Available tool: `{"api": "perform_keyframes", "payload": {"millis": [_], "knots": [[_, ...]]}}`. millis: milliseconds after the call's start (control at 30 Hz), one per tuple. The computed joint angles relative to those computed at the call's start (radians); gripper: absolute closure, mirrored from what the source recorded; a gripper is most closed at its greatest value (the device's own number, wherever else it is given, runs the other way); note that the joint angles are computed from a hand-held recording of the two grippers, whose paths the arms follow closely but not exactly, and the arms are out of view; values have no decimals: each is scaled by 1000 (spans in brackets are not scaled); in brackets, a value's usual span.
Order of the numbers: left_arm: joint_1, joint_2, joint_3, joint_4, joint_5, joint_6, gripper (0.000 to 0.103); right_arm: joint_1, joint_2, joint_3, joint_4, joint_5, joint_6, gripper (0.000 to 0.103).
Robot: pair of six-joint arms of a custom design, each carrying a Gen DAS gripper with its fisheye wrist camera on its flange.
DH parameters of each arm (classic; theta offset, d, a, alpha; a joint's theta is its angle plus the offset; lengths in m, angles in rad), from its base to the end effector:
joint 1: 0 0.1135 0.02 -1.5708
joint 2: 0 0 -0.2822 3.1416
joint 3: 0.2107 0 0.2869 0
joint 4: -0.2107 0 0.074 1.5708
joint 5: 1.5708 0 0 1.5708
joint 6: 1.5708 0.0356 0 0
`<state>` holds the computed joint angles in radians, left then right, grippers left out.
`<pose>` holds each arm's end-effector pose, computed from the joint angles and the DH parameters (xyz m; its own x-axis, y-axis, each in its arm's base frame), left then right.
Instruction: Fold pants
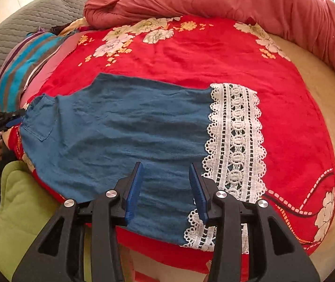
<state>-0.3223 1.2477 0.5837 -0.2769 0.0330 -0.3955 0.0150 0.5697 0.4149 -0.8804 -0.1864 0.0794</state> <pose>0.2395 -0.0812 0.1669 -0.8364 -0.1266 -0.5333 0.0139 0.9677 -0.2516 0.1243 0.0085 0.1880 -0.8658 0.0650 -0.4961 -0.0408 0.9791 0.1994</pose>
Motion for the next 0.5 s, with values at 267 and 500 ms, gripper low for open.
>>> {"api": "perform_keyframes", "payload": {"millis": [267, 500], "knots": [[12, -152, -74, -57, -62, 103, 66, -25, 14, -59, 8, 22, 7, 53], [67, -170, -81, -58, 9, 104, 50, -114, -22, -33, -44, -45, -61, 53]]}}
